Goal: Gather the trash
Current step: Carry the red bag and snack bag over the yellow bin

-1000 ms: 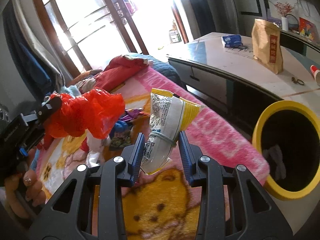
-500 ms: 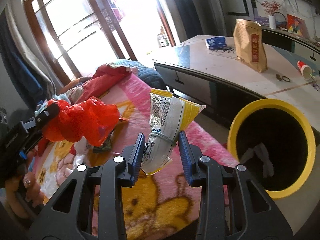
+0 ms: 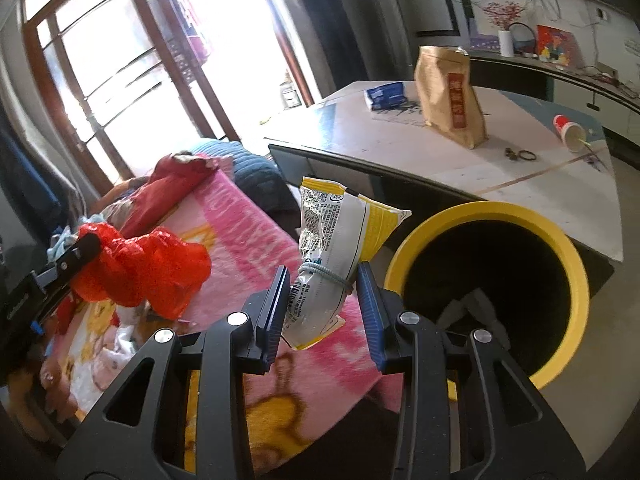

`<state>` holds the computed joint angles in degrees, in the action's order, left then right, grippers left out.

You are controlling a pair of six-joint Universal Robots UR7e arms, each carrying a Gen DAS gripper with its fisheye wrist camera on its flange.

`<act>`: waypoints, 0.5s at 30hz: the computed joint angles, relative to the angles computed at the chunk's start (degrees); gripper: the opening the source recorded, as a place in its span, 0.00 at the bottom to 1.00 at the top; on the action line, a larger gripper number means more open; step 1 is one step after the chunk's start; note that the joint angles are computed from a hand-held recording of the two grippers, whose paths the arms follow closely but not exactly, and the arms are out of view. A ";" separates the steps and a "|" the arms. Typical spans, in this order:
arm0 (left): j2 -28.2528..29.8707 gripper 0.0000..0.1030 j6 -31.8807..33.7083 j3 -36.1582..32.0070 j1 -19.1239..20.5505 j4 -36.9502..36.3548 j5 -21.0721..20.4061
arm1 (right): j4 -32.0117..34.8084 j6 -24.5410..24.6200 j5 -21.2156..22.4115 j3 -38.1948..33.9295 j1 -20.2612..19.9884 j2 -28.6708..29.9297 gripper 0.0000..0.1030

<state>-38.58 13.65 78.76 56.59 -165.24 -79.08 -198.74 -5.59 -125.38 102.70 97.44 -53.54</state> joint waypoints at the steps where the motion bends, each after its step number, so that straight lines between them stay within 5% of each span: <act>1: 0.23 0.26 0.18 -0.12 -0.14 0.22 -0.18 | -0.24 0.05 -0.23 0.21 -0.11 -0.23 0.27; 15: 3.57 0.26 2.28 -1.68 -1.80 3.36 -2.05 | -3.57 -0.30 -5.83 2.82 -2.33 -3.09 0.27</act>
<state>-35.02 15.93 77.08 54.79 -161.88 -81.14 -202.30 -5.89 -131.20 105.52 95.11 -56.63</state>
